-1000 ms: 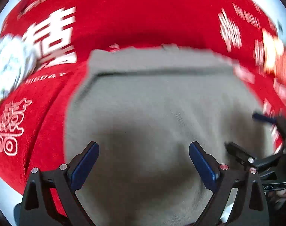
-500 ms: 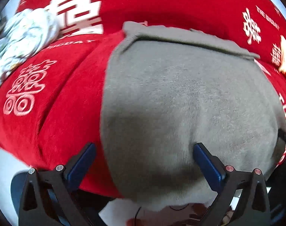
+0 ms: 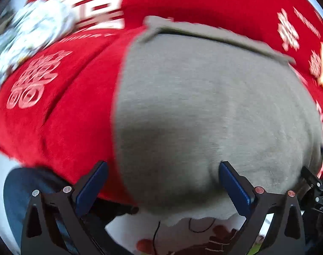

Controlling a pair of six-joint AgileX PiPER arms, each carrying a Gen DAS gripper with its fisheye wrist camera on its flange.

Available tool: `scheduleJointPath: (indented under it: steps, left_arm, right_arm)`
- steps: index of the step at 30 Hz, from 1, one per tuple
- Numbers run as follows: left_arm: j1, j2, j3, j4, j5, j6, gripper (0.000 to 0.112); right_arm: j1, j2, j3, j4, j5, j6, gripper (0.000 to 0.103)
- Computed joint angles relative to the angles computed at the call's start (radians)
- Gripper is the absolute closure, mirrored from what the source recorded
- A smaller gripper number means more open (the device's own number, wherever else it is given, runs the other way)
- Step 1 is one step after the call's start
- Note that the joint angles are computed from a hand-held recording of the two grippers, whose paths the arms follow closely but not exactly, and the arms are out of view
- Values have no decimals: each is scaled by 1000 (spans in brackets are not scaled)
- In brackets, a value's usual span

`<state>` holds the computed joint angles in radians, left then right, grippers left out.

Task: Fold small clothes
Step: 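Close both tools on the hem and lift it toward the collar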

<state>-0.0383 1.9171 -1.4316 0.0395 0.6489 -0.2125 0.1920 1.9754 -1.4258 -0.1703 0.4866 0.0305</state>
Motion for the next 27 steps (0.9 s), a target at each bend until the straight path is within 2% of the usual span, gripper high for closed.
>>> scheduleJointPath:
  steps: [2, 4, 6, 8, 11, 15, 17, 20, 24, 27]
  left_arm:
    - [57, -35, 39, -72, -33, 17, 9]
    - [108, -36, 37, -190, -33, 92, 9]
    - [129, -30, 25, -247, -21, 139, 9]
    - [117, -39, 30, -248, -27, 163, 9]
    - [59, -44, 43, -131, -9, 127, 9]
    - [78, 22, 4, -265, 112, 221, 9]
    - [95, 67, -29, -306, 173, 214, 9]
    - [112, 97, -42, -357, 217, 219, 9]
    - [119, 119, -37, -419, 243, 243, 9]
    - [116, 135, -42, -443, 255, 255, 9]
  right_arm:
    - [-33, -33, 29, 64, -7, -3, 0]
    - [-55, -41, 29, 55, -13, 43, 0]
    - [-69, -46, 26, 101, -16, 26, 0]
    - [-81, -56, 28, 145, -23, 1, 0]
    - [-104, -70, 37, 217, -4, -42, 0]
    - [-162, -47, 16, 373, 83, -144, 0]
    - [-178, -32, 8, 424, 114, -178, 0]
    - [-193, 2, -15, 499, 189, -225, 0]
    - [-227, 86, -82, 625, 335, -260, 1]
    - [-240, 121, -100, 658, 364, -256, 1]
